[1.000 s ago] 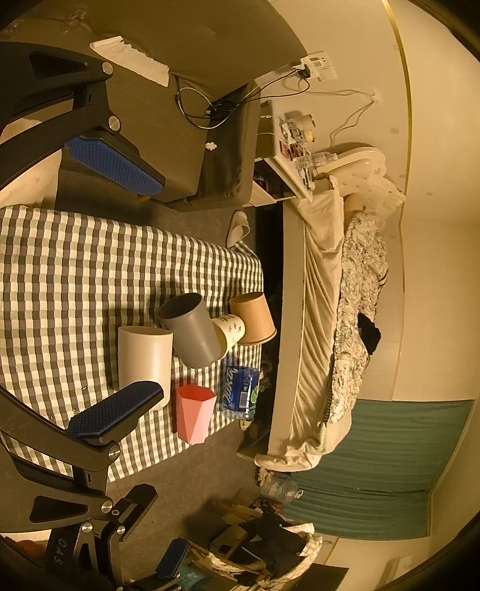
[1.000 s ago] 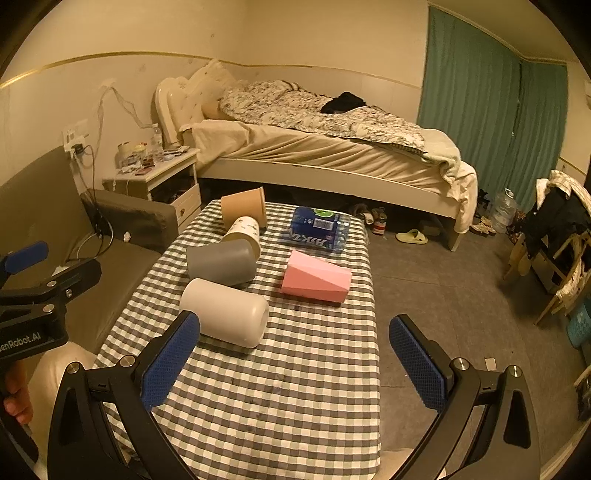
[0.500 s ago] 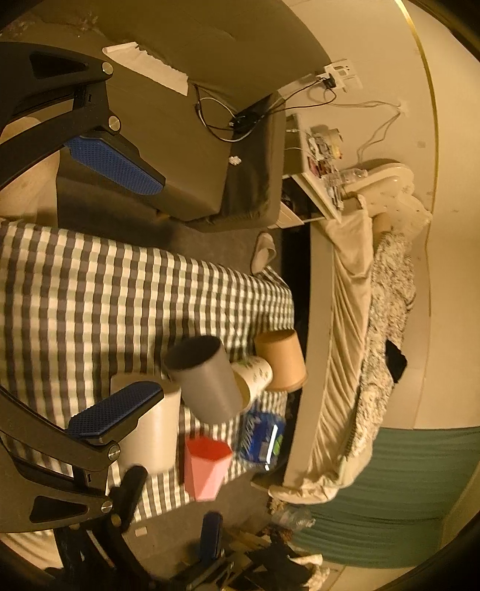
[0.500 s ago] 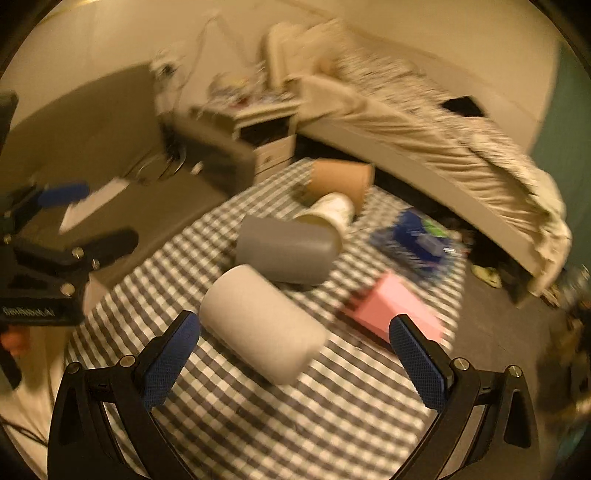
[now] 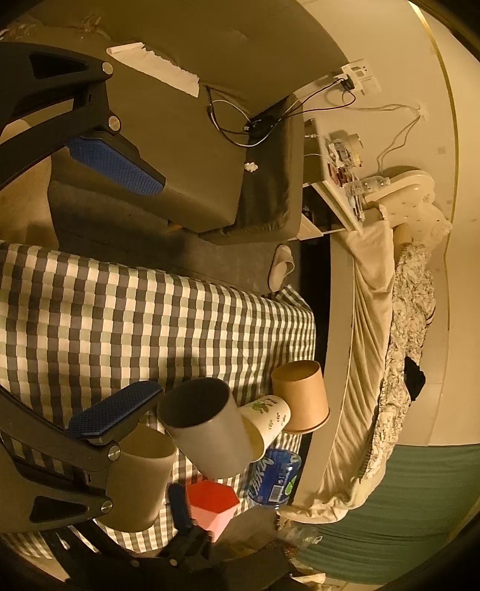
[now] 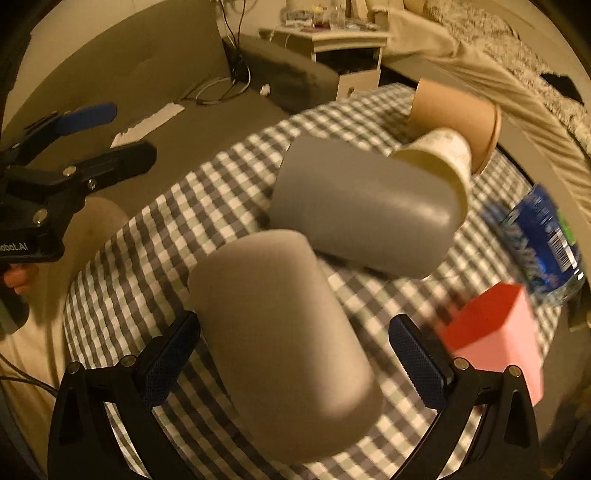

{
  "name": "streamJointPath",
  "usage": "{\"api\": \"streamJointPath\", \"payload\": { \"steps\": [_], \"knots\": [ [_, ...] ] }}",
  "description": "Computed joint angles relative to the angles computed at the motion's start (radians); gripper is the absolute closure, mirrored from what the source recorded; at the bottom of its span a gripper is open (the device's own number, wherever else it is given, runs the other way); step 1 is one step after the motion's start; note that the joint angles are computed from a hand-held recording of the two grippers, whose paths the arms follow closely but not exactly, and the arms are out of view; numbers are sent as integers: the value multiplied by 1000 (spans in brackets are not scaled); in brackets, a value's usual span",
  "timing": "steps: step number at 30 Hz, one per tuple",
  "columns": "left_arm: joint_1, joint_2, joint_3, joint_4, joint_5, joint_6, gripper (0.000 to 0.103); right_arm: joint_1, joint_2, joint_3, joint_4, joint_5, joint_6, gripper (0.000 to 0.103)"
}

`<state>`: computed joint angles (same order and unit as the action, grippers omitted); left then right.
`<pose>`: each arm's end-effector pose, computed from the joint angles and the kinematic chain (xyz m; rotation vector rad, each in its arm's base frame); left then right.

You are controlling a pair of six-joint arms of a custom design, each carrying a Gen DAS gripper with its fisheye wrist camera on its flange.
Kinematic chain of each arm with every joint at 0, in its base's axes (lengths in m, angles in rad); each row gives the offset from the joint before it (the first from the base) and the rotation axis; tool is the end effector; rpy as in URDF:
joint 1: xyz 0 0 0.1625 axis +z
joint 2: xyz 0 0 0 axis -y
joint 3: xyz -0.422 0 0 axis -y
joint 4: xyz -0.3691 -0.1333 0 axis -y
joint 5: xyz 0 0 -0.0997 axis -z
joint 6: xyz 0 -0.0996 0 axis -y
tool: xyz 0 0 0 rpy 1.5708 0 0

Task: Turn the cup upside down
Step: 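Reach the right gripper to the white cup and close around it, then lift the white cup with the right gripper and rotate it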

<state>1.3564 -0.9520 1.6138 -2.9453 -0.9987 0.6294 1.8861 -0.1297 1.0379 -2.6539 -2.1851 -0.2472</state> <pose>0.0412 -0.6907 0.2813 0.7289 2.2533 -0.7149 0.3072 -0.6970 -0.1367 0.6328 -2.4432 0.2483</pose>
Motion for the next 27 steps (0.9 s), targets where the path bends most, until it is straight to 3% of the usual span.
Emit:
{"api": "streamJointPath", "payload": {
  "steps": [1, 6, 11, 16, 20, 24, 27],
  "knots": [
    [0, -1, -3, 6, -1, -2, 0, 1, 16, -22, 22, -2, 30, 14],
    [-1, -7, 6, -4, -14, -2, 0, 37, 19, 37, -72, -87, 181, 20],
    [-6, -48, 47, -19, -43, 1, 0, 102, 29, 89, -157, -271, 467, 24],
    [-12, -102, 97, -14, -76, 9, 0, 126, 22, 154, -218, -289, 719, 28],
    [-13, -132, 132, -28, -85, 36, 0, 123, 32, 128, -200, -302, 777, 29],
    [-8, -156, 138, -21, -92, 28, 0, 156, -22, 190, -142, -323, 835, 29],
    [-1, -168, 136, -33, -106, 25, 0, 178, -65, 222, -51, -287, 900, 29]
  ]
}}
